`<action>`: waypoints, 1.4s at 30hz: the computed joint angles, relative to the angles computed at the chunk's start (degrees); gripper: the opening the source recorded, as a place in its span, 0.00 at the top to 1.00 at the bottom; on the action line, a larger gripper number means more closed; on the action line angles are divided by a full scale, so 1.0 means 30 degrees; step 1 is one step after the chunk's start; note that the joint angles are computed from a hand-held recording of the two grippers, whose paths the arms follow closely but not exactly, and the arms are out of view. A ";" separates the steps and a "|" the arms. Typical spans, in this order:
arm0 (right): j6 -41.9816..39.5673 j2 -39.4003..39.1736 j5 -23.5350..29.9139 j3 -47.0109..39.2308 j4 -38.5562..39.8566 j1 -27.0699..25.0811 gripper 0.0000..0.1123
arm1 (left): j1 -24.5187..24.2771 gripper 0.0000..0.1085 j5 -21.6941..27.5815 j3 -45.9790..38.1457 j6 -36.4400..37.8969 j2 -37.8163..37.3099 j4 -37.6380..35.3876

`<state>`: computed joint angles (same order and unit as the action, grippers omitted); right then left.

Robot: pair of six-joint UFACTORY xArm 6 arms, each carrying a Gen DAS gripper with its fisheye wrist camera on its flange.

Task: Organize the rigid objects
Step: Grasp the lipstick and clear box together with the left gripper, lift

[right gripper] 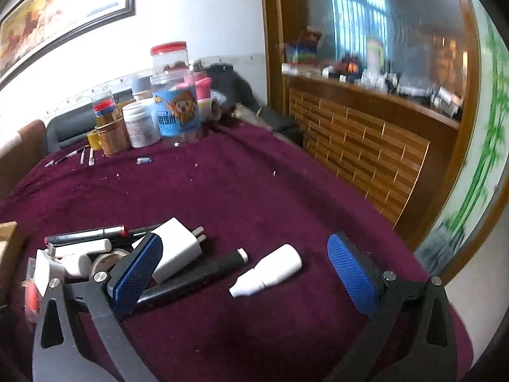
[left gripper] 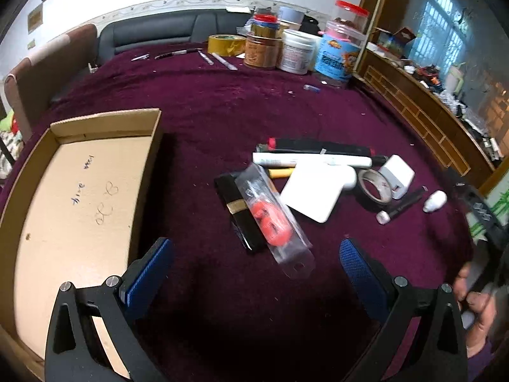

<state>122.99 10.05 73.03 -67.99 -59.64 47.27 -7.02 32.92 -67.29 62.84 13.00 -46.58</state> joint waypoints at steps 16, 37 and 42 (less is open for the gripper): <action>0.0673 -0.0769 -0.1910 0.1414 0.0342 -0.0509 0.08 | -0.0267 0.59 0.1111 -0.2476 -0.3300 0.2206 0.3051; 0.0841 -0.0956 -0.2841 0.1820 0.0822 -0.0931 0.08 | 0.2638 0.63 0.4807 -0.1577 -0.0178 -0.0496 -0.1125; 0.1605 -0.2327 -0.5965 0.3570 -0.0069 -0.1740 0.08 | 0.3994 0.63 0.5464 -0.0600 0.1033 -0.1615 -0.1887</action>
